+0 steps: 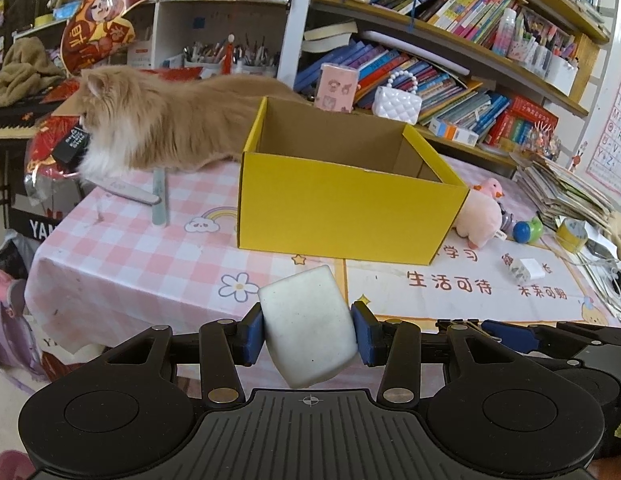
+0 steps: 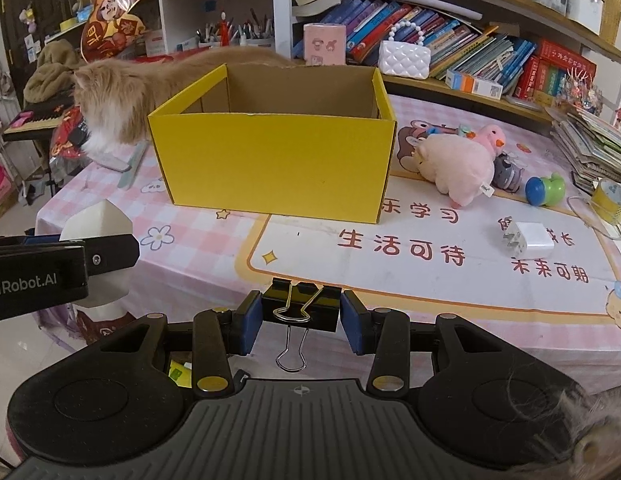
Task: Organize objects
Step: 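Carry the charger and binder clip with both tools over the yellow box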
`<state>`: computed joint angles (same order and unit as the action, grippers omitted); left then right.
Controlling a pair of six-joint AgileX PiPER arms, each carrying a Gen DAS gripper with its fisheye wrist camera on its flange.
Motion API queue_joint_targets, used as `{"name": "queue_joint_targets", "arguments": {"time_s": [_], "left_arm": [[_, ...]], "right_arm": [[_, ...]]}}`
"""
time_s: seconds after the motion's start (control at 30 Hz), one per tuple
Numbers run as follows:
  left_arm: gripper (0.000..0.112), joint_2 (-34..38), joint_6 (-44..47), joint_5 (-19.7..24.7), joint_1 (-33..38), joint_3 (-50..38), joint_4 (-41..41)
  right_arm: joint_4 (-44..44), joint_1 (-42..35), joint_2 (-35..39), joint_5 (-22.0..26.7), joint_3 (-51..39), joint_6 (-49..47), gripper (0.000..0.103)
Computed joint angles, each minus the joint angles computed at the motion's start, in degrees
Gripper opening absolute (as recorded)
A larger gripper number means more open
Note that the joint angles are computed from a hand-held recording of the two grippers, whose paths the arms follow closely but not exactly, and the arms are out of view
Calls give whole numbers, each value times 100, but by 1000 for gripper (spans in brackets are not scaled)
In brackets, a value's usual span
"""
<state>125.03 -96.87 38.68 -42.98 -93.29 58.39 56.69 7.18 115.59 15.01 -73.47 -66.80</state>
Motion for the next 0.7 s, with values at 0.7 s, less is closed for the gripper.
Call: {"name": "queue_joint_targets", "arguments": {"time_s": [0.7], "left_arm": [[43,733,1255,351,573,-2458,302]], "right_arm": [[114,-81,1044,721,-2969,211,39]]}}
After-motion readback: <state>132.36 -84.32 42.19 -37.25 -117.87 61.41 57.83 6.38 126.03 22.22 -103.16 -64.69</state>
